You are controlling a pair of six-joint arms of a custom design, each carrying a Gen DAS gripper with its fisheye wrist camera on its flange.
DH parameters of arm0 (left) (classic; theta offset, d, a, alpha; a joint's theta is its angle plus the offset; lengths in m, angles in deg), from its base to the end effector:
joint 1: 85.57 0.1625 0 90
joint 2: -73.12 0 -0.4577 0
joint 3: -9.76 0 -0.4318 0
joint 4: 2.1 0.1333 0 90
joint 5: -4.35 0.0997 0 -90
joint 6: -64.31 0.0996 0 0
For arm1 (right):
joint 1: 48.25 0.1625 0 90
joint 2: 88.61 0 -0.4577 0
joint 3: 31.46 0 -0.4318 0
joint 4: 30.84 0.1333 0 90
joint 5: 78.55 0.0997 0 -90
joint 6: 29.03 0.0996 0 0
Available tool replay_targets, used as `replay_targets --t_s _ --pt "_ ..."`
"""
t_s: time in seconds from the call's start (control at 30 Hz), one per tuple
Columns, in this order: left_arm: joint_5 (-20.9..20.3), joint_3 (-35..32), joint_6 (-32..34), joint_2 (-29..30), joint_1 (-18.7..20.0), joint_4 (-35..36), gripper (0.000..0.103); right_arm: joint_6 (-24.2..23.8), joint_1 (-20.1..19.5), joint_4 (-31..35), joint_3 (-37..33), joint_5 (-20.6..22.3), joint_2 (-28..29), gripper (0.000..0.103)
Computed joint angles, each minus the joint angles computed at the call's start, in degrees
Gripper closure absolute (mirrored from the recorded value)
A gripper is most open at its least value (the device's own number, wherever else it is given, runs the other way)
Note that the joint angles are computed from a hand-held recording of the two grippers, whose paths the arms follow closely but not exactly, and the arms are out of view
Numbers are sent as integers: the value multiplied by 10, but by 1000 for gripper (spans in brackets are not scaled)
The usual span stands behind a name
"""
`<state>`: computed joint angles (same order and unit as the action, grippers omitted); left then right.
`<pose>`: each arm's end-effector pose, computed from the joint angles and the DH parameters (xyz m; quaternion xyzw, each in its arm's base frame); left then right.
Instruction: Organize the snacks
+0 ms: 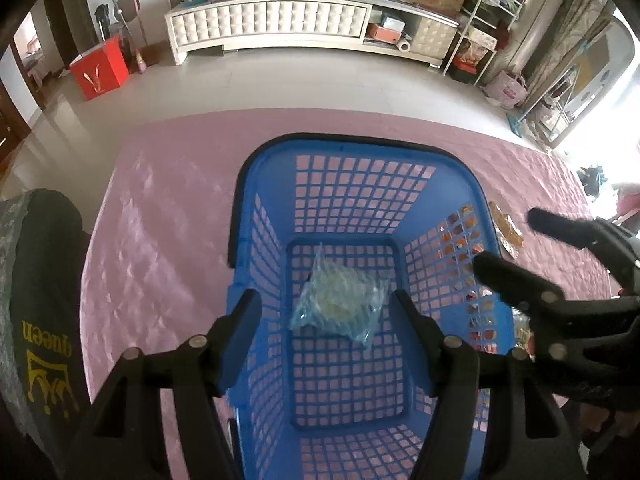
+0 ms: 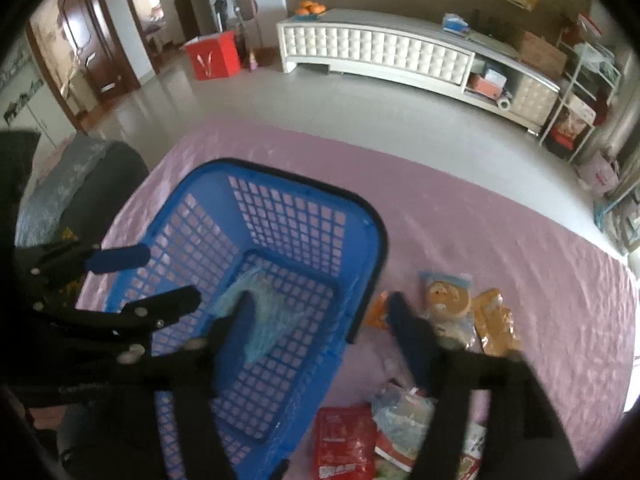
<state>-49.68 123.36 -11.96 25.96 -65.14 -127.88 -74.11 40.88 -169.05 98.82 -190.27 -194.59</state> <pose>-0.4283 -0.3642 -0.0179 0.0279 0.9205 -0.2108 0.3278 0.0904 -0.3976 0.3806 0.3254 -0.9049 0.1153 0.2491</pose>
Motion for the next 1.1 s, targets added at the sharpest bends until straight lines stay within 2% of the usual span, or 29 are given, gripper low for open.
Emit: replay_targets --t_s 0.13,0.17,0.37,0.5,0.63,0.83,1.1 --pt "4 -10 -21 -3 -25 37 38 -6 0 -3 6 4 -32 8" --pt "5 -12 -26 -3 -32 43 32 -3 1 5 4 4 -41 6" --pt "9 -38 -51 9 -74 75 32 -21 -7 41 0 7 -109 4" --pt "4 -69 -59 32 -96 94 32 -29 -55 72 -19 63 -160 0" --pt "-6 -101 -49 63 -109 97 32 -53 -89 97 -35 68 -184 0" --pt "-22 -163 -12 126 -111 93 32 -120 -164 113 -45 87 -218 0" --pt "-56 -239 27 217 -98 90 32 -209 -297 133 -62 148 -226 0"
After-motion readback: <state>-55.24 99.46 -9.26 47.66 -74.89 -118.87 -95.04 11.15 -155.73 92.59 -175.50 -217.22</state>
